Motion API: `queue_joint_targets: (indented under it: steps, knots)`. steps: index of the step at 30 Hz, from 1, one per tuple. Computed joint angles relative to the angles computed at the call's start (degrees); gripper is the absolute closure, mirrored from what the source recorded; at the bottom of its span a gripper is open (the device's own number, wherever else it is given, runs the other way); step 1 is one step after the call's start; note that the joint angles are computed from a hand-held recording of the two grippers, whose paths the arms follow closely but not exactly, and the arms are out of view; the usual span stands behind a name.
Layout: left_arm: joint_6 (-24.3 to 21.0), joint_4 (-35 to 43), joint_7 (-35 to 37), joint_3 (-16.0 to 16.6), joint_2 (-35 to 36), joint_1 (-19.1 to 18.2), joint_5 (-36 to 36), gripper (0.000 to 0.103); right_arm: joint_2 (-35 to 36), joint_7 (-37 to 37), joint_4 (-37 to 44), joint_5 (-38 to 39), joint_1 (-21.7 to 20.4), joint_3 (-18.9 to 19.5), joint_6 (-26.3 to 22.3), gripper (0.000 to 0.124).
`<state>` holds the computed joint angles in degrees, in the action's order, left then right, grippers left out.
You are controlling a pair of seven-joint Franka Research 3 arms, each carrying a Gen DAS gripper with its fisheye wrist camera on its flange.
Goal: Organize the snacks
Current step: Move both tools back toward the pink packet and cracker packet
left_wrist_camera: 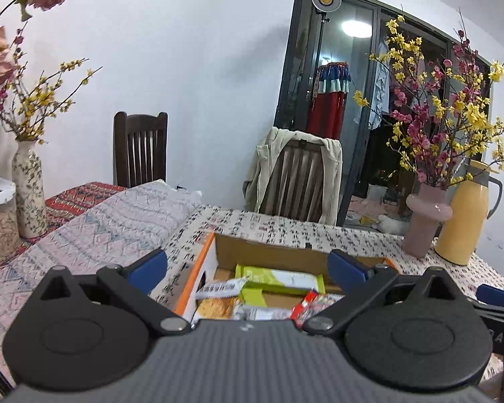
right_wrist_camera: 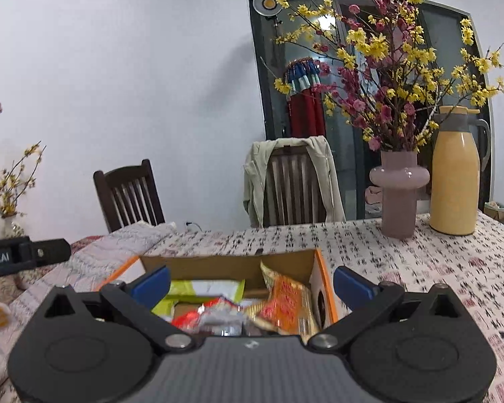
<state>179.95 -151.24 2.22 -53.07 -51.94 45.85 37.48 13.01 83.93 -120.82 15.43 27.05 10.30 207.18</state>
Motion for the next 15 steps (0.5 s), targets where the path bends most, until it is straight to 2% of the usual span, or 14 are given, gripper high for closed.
queue_joint_targets:
  steps: [10,15]
  knots:
    - [-3.27,-9.41,2.16,6.36,-2.4,-9.99,2.41,0.0,-5.08,-1.35,-10.43,2.41,0.73,-0.47,-2.12,0.021]
    - [-2.49,-12.46,1.63,6.14,-2.84,-10.06,3.73,0.0,-4.18,-0.08,-12.46,2.19,0.06,-0.42,-2.41,0.021]
